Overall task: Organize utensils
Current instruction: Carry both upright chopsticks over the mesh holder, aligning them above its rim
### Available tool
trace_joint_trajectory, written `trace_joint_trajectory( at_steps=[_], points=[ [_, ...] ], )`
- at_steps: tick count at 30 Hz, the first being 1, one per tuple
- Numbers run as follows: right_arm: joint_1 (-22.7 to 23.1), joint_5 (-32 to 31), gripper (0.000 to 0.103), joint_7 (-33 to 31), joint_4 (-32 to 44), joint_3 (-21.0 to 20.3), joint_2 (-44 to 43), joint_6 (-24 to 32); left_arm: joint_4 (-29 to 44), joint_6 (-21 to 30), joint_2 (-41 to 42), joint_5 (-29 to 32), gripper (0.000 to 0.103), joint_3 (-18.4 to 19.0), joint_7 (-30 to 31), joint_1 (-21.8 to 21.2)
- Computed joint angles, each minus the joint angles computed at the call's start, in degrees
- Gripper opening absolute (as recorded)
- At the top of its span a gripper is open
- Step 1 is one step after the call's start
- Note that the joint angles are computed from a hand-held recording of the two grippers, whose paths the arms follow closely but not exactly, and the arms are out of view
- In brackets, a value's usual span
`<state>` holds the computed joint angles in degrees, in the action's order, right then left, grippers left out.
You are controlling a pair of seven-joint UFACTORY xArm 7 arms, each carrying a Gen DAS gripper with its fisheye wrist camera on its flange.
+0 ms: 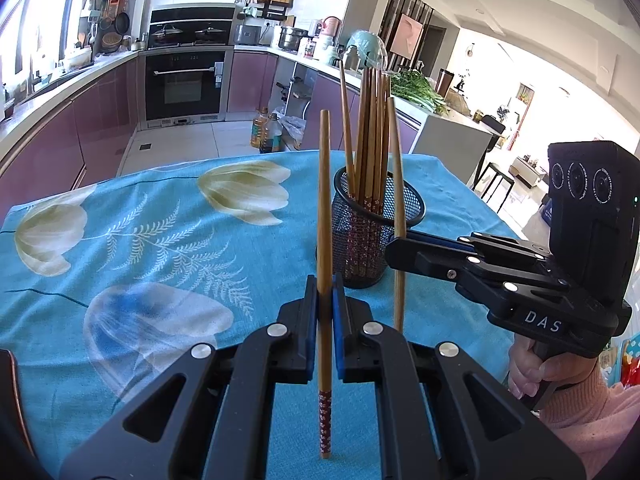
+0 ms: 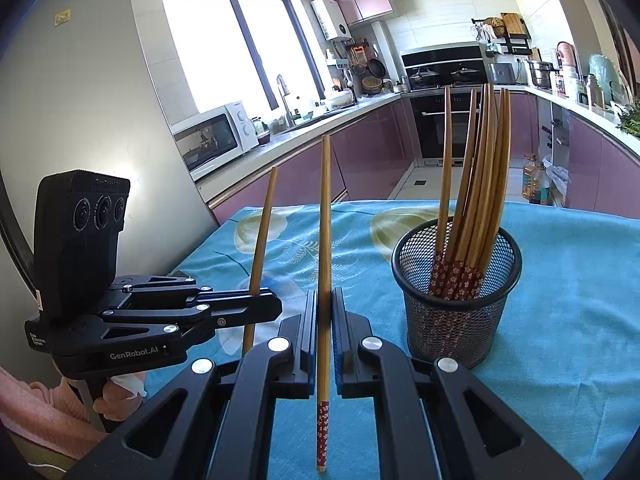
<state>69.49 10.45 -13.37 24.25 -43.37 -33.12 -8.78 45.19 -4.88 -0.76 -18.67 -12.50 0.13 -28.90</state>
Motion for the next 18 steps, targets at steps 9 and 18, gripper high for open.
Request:
trace_joint_trajectory(
  at_steps=[9,18],
  points=[
    [-1.5,-0.5,0.006,-0.5,-0.3,0.5,-1.2,-0.2,-0.1,-0.5,-0.6,2.7,0.007,0.5,-2.0,-0.3],
    [-3.3,-1.4,0.006,-1.0,-0.8,1.0,-2.9,-0.6,-0.1,-0.8,-1.0,6.0,0.007,0.9,-4.6,-0.4]
  ],
)
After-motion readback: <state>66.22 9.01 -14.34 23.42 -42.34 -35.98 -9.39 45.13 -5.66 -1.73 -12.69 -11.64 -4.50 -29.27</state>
